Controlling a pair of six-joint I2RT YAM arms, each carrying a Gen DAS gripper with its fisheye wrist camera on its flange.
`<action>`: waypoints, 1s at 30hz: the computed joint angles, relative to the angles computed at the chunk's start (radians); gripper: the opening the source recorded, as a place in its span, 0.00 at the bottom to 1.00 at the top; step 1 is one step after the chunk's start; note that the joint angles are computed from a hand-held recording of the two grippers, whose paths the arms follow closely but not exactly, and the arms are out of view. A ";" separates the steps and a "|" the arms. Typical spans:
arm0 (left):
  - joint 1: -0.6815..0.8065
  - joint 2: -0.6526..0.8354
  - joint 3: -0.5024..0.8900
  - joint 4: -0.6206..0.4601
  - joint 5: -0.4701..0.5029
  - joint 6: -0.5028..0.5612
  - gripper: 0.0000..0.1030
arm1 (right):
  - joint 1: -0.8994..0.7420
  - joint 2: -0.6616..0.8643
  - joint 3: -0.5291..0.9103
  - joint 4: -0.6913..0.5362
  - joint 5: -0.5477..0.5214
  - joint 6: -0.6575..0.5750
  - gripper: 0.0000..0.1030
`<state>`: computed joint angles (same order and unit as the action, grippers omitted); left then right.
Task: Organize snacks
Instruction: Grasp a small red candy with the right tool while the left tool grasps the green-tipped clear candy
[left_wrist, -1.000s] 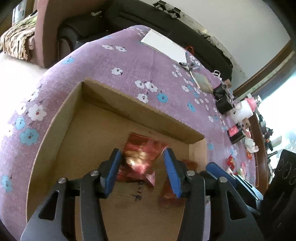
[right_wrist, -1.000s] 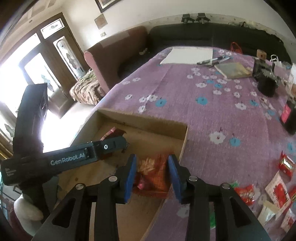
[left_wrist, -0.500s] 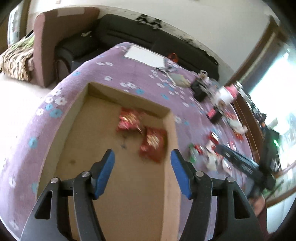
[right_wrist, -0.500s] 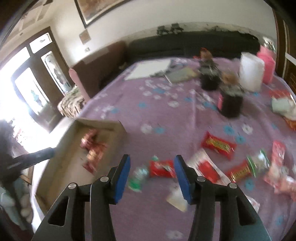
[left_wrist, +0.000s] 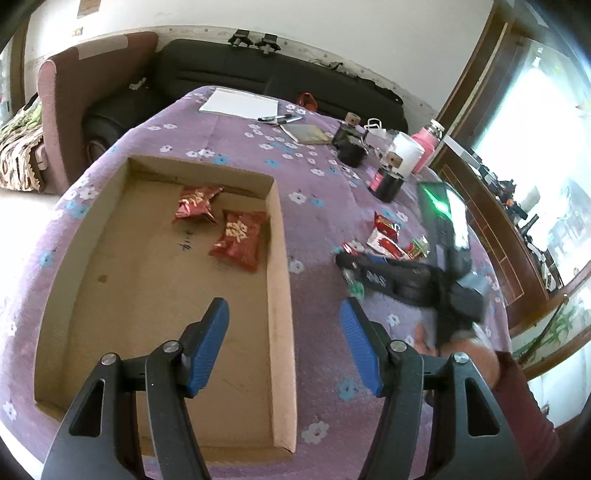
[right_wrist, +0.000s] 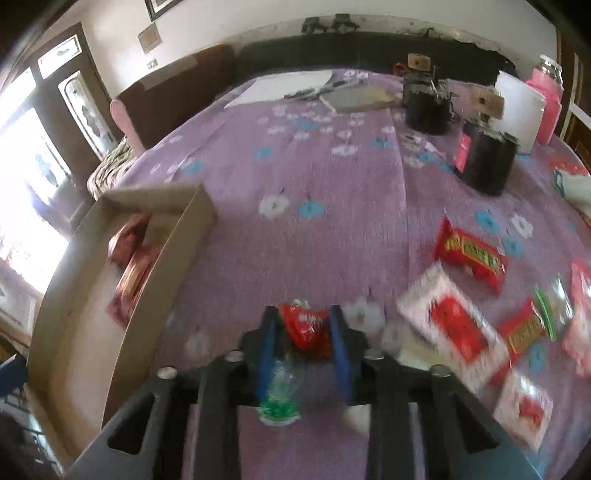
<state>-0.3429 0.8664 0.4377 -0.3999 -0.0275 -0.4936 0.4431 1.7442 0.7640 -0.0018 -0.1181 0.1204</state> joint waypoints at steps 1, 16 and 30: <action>-0.015 0.000 -0.002 0.002 -0.004 -0.008 0.60 | -0.007 -0.035 -0.033 -0.015 -0.018 -0.012 0.18; -0.298 0.128 -0.004 0.103 -0.078 -0.151 0.60 | -0.548 -0.584 -0.388 -0.364 -0.448 -0.409 0.38; -0.542 0.477 0.093 0.216 -0.208 -0.238 0.60 | -0.282 -0.432 -0.452 0.057 -0.162 -0.218 0.35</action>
